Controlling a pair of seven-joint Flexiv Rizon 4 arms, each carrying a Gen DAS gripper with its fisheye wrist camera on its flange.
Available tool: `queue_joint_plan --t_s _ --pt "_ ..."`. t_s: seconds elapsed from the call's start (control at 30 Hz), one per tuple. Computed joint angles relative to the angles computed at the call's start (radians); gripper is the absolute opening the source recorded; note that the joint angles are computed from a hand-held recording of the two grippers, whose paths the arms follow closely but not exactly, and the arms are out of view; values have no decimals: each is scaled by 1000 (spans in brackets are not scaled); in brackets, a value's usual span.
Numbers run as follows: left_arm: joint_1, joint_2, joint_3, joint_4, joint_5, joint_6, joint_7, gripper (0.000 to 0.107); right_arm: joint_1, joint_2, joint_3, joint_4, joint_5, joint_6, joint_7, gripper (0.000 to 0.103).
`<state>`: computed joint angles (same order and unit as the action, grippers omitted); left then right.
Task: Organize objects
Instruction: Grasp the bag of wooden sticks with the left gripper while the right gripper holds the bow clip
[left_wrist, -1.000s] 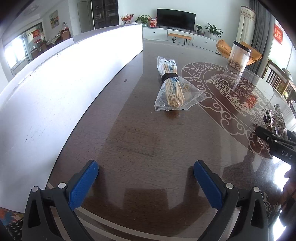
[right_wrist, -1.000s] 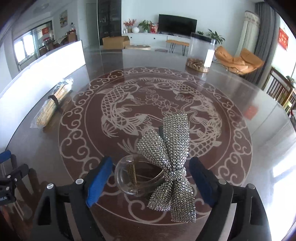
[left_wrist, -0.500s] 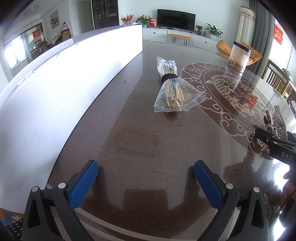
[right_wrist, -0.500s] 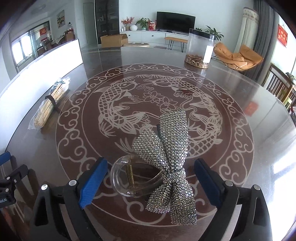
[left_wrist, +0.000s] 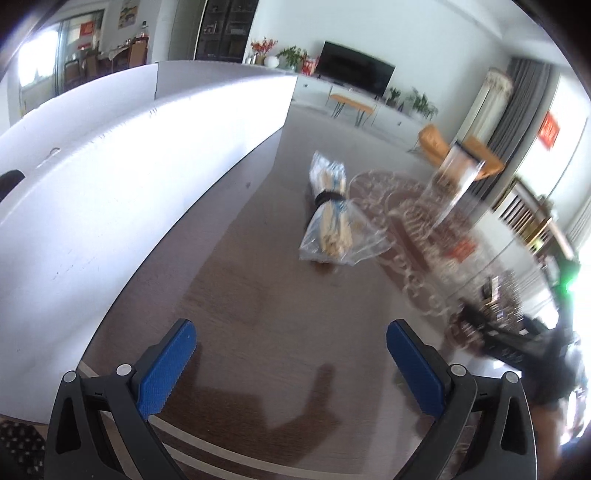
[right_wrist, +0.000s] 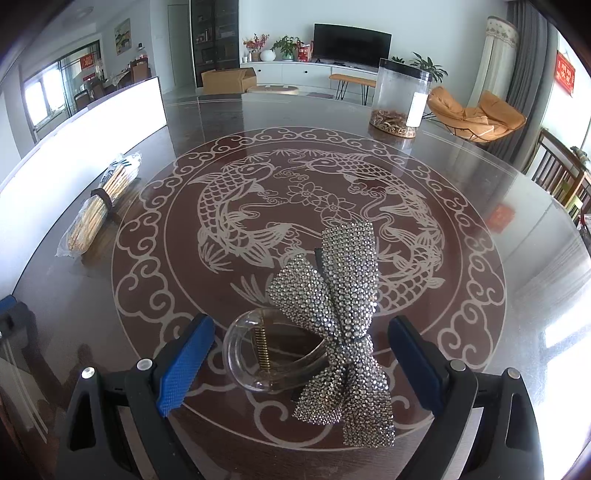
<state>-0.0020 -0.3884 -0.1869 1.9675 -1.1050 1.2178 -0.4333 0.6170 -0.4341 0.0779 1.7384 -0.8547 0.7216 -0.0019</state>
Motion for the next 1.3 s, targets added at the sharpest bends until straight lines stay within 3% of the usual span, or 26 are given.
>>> queue_joint_plan --t_s 0.13,0.23,0.4,0.53,0.67,0.73,0.77,0.87,1.0,1.1,1.17,1.2,1.23,1.27,1.3 --pt "23 18 -11 -2 -100 -98 54 103 1 0 0 0 -3 -3 -3 95" --pt "7 9 10 -19 -98 -147 38 103 3 -2 0 -3 -4 -7 -6 95" --pt "-39 -61 24 -112 57 -119 -81 103 3 -2 1 -4 -4 -6 -6 95" --pt "-109 -193 101 -318 368 -109 -321 103 2 4 -3 7 -19 11 7 95" --pt "-191 -327 223 -556 642 -230 -551 103 -14 33 -13 60 -76 96 82 95" --pt "-204 -355 237 -603 722 -241 -576 103 -57 63 -24 122 -147 266 139 95" --pt "-208 -363 239 -617 756 -235 -582 103 -72 76 -22 137 -153 297 128 95" --pt "-189 -376 207 -631 804 -225 -587 103 -107 110 -1 161 -117 319 35 95" --pt "-157 -386 167 -652 845 -234 -629 103 -142 93 50 135 67 331 -155 95" --pt "-142 -391 146 -666 877 -249 -640 103 -122 68 41 108 121 332 -198 95" --pt "-140 -401 148 -710 902 -327 -644 103 -94 57 19 95 112 300 -187 94" --pt "-139 -400 149 -721 910 -353 -643 103 -85 43 21 71 133 251 -203 80" --pt "-128 -390 134 -699 907 -323 -634 80 -77 39 18 62 139 225 -203 71" --pt "-114 -376 115 -665 898 -270 -613 60 -61 46 3 66 111 202 -184 54" --pt "-99 -362 97 -637 887 -242 -589 29 -65 52 13 60 135 186 -193 53"
